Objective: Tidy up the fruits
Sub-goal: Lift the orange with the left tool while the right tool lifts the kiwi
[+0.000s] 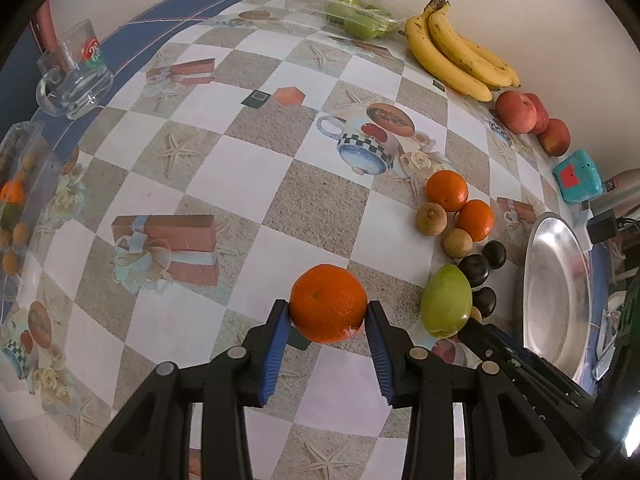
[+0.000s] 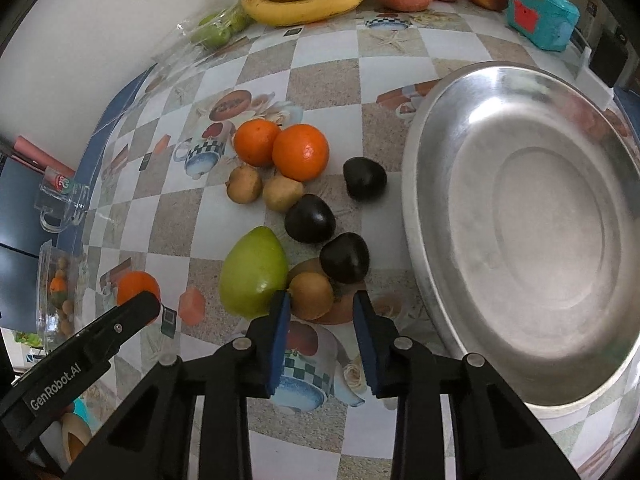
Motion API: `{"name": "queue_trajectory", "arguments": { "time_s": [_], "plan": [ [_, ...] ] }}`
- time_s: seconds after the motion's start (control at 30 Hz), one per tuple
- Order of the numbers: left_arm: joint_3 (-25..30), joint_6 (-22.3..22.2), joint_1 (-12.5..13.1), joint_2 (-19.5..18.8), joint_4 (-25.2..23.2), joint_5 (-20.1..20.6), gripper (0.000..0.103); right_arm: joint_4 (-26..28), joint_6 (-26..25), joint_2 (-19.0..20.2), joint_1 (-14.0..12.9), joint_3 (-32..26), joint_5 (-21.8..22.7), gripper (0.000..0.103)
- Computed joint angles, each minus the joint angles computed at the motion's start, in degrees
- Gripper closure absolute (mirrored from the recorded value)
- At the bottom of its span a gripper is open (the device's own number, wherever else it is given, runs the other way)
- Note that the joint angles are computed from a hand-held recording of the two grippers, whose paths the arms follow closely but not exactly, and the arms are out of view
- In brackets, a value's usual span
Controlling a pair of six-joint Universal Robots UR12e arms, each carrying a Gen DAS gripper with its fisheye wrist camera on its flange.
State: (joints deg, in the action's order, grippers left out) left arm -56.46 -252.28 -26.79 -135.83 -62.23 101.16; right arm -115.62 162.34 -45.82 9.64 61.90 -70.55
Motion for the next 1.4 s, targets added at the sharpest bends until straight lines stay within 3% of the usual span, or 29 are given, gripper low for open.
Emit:
{"name": "queue_trajectory", "arguments": {
  "time_s": [0.13, 0.73, 0.97, 1.07, 1.4],
  "plan": [
    [0.0, -0.1, 0.0, 0.0, 0.0, 0.0, 0.062, 0.4, -0.6, 0.0, 0.2, 0.1, 0.2, 0.082],
    [-0.6, -1.5, -0.1, 0.4, 0.0, 0.9, 0.062, -0.3, -2.2, -1.1, 0.1, 0.9, 2.3, 0.088],
    [-0.7, -1.6, -0.1, 0.5, 0.1, 0.8, 0.062, -1.6, 0.7, -0.9, -0.2, 0.7, 1.3, 0.086],
    [-0.6, -1.4, -0.1, 0.4, 0.1, 0.7, 0.062, -0.4, 1.7, -0.5, -0.3, 0.0, 1.6, 0.074],
    [-0.6, -1.3, -0.1, 0.4, 0.2, 0.6, 0.062, 1.1, -0.5, 0.1, 0.5, -0.3, 0.2, 0.073]
  ]
}}
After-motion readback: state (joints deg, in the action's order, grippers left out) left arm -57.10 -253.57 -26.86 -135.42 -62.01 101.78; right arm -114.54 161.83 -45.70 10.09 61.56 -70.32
